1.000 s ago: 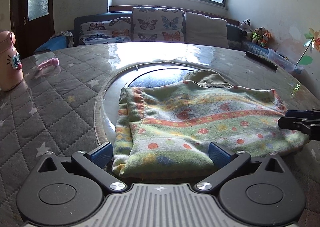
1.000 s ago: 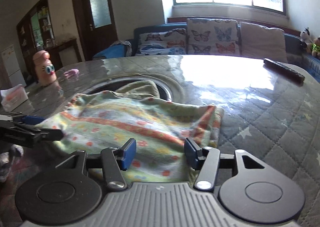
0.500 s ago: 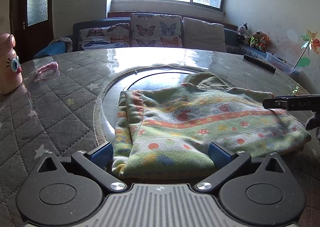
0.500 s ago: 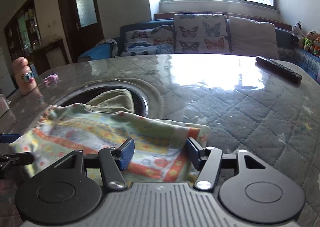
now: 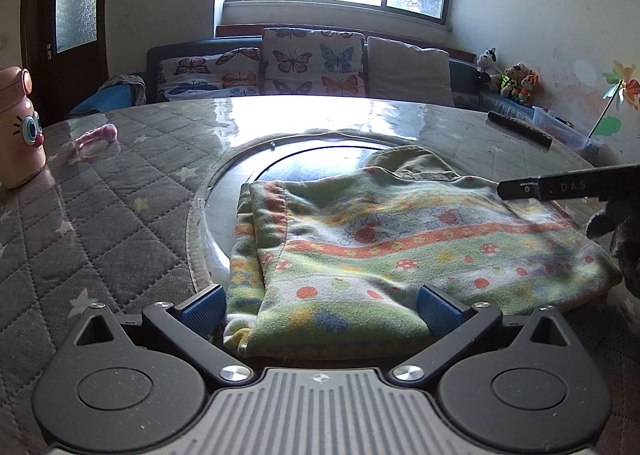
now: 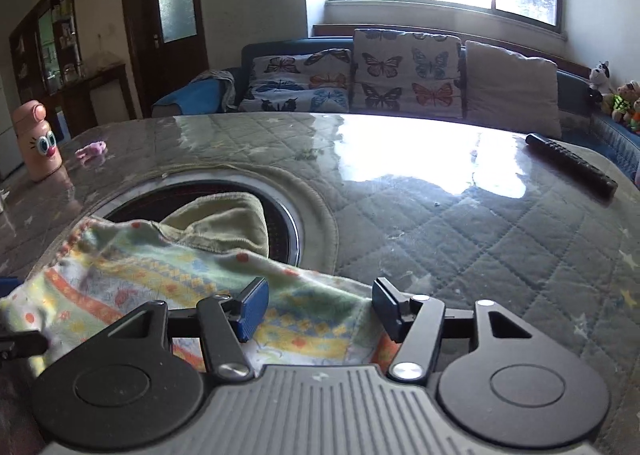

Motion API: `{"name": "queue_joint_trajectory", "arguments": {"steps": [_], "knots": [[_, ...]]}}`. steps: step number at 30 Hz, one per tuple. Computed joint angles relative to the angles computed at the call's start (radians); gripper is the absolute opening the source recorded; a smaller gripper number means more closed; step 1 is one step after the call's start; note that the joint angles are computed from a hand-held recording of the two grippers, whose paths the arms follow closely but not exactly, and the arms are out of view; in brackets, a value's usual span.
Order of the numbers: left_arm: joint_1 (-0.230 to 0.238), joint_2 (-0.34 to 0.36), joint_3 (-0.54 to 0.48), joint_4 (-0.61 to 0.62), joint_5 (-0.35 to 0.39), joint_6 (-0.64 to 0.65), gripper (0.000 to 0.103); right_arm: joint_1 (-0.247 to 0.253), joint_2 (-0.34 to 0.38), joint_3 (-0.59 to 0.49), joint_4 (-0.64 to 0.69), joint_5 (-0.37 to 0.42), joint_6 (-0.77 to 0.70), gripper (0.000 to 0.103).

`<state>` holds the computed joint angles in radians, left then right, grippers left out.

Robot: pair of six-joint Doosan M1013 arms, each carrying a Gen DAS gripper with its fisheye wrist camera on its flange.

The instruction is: Fold clothes

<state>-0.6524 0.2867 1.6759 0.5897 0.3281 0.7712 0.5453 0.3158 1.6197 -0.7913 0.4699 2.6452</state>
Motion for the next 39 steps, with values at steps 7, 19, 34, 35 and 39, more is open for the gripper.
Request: {"name": "queue_joint_trajectory", "arguments": {"steps": [7,19,34,35,39], "knots": [[0.001,-0.003,0.003,0.013,-0.005,-0.025,0.103,0.019,0.027,-0.044,0.134,-0.017,-0.223,0.062],[-0.003,-0.028,0.028,0.296,0.103,-0.339,0.103,0.063,0.012,-0.052,0.173,-0.040,-0.319,0.070],[0.040,-0.044,0.038,0.213,0.164,-0.327,0.103,0.132,0.075,-0.129,0.374,-0.053,-0.605,0.071],[0.041,-0.044,0.040,0.212,0.164,-0.327,0.103,0.136,0.081,-0.134,0.386,-0.047,-0.623,0.071],[0.034,-0.046,0.047,0.246,0.165,-0.352,0.103,0.150,0.088,-0.139,0.358,-0.042,-0.613,0.071]]}}
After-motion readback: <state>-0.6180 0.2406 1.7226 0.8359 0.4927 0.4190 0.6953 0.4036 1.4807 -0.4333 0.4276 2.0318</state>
